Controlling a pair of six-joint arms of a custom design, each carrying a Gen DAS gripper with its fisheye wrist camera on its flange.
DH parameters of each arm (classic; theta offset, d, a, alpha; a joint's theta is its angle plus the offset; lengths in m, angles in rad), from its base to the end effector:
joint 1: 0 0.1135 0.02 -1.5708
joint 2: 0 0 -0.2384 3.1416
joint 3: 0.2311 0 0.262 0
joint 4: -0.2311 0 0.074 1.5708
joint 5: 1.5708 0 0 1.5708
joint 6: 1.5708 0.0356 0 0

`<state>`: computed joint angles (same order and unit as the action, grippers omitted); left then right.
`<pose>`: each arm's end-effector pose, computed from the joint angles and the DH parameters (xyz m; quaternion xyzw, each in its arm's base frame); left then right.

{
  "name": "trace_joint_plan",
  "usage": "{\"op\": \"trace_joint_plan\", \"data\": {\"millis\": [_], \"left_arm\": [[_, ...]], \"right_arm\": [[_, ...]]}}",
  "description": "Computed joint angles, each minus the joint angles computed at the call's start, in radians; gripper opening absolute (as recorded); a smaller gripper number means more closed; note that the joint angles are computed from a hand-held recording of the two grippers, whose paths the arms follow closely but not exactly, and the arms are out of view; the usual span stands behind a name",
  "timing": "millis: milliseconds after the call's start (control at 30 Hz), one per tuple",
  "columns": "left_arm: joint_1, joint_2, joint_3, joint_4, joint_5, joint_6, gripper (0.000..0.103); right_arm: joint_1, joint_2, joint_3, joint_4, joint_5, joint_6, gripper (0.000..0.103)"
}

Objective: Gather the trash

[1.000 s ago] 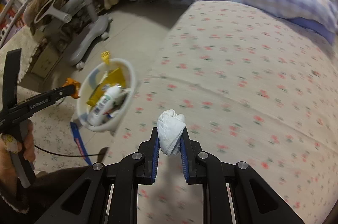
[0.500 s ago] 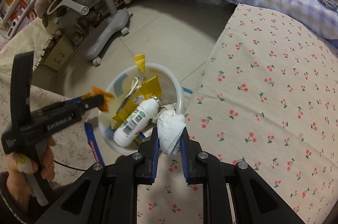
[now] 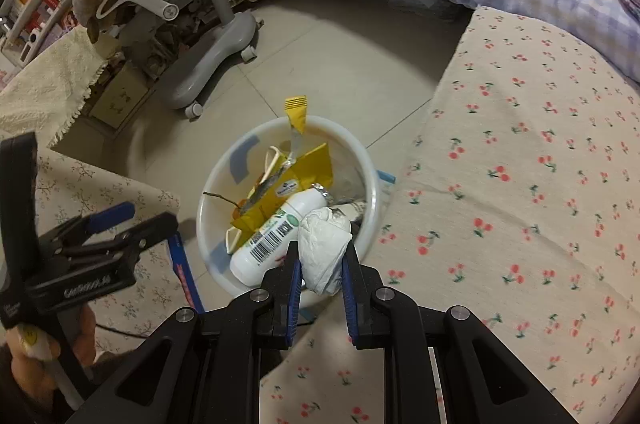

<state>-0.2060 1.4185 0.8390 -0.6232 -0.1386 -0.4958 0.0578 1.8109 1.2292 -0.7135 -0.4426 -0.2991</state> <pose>0.2647 -0.0503 0.1578 -0.1541 0.9686 0.0012 0.1948 0.3502 0.0355 0.1529 -0.2012 0.9457 0.1997 0.1592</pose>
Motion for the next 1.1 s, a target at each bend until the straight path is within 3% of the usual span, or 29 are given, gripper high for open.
{"op": "trace_joint_plan", "data": {"millis": [100, 367, 400, 433, 500, 700, 833, 967, 1100], "left_arm": [[0.018, -0.04, -0.028, -0.004, -0.002, -0.007, 0.095], [0.078, -0.095, -0.069, -0.015, -0.002, -0.001, 0.098], [0.085, -0.099, -0.072, -0.017, 0.002, -0.002, 0.099], [0.09, -0.106, -0.077, -0.018, 0.002, -0.005, 0.099], [0.091, -0.12, -0.085, -0.023, -0.002, -0.005, 0.1], [0.042, -0.187, -0.105, -0.054, -0.023, -0.045, 0.101], [-0.024, -0.267, -0.124, -0.076, -0.025, -0.101, 0.101], [-0.127, -0.326, -0.129, -0.113, -0.076, -0.178, 0.102], [-0.274, -0.365, -0.139, -0.177, -0.176, -0.344, 0.102]], "right_arm": [[0.021, 0.013, 0.002, 0.02, -0.002, 0.021, 0.019], [0.048, 0.054, 0.007, 0.082, -0.023, 0.066, 0.024], [0.044, 0.06, 0.011, 0.083, -0.031, 0.074, 0.033], [0.038, 0.068, 0.019, 0.075, -0.041, 0.086, 0.055], [0.024, 0.054, 0.006, 0.083, -0.052, 0.108, 0.071], [-0.002, -0.068, -0.064, 0.079, -0.022, 0.069, 0.072], [-0.039, -0.187, -0.116, 0.037, -0.019, 0.027, 0.078], [-0.093, -0.307, -0.15, -0.017, -0.011, -0.017, 0.086], [-0.194, -0.429, -0.178, -0.097, -0.007, -0.07, 0.092]]}}
